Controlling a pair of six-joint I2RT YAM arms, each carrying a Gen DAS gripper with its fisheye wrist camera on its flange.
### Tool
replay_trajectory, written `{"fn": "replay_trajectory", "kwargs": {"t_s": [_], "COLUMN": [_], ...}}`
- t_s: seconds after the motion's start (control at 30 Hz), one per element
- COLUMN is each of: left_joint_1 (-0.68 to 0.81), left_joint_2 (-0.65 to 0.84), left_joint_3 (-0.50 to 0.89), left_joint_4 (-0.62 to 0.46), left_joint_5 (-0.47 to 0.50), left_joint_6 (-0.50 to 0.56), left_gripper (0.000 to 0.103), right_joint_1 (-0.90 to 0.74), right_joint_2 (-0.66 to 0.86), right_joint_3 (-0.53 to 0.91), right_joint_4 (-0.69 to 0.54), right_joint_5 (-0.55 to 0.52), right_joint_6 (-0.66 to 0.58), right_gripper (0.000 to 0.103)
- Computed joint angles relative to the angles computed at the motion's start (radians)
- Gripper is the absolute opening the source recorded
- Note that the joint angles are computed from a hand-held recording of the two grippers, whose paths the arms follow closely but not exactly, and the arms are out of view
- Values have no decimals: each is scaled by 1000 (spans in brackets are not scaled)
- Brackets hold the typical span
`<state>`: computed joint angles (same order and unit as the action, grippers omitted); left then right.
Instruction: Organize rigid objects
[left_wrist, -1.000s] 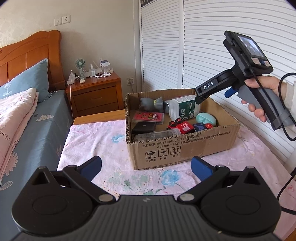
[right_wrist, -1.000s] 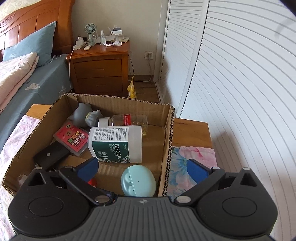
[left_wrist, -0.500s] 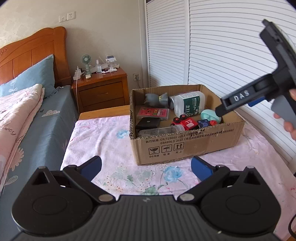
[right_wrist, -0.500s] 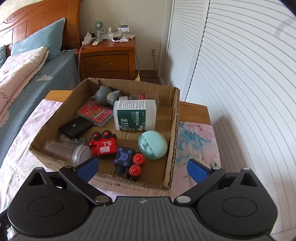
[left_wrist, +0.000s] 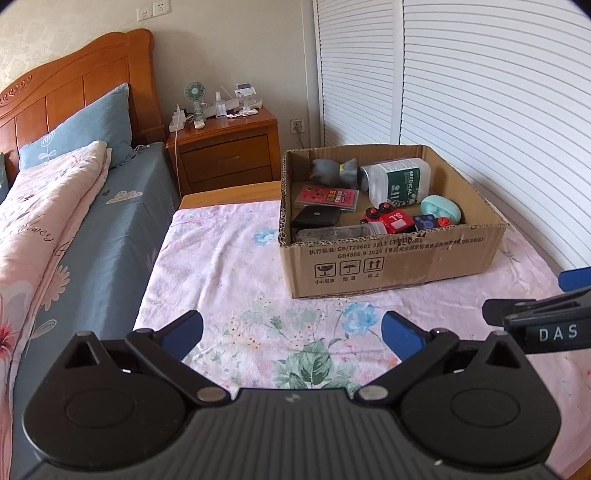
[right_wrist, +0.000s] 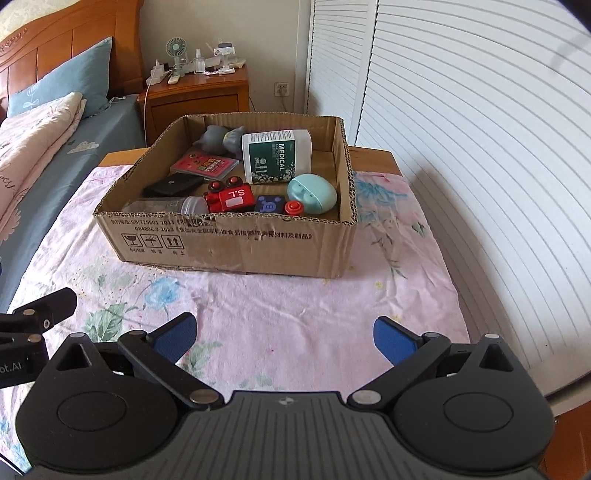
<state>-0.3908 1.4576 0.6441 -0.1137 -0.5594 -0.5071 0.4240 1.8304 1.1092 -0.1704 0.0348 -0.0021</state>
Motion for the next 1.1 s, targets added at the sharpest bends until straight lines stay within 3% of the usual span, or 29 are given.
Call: {"fn": "replay_trajectory", "kwargs": {"t_s": [0.5,1.1], "left_joint_1": [-57,-64], "left_joint_2": [-86,-78], "left_joint_3": [40,53], "left_joint_4": [-134,-143], "left_joint_5": [-29,-32], "left_joint_6": [-68,-65], "left_gripper": [102,102], "right_joint_1": [-14,-15], "right_joint_2": [-140,-137], "right_joint_3": [-85,-87], "right_joint_4": [4,7], "right_joint_5": [-25,-35], "right_joint_6": [11,7], "right_gripper": [103,103]}}
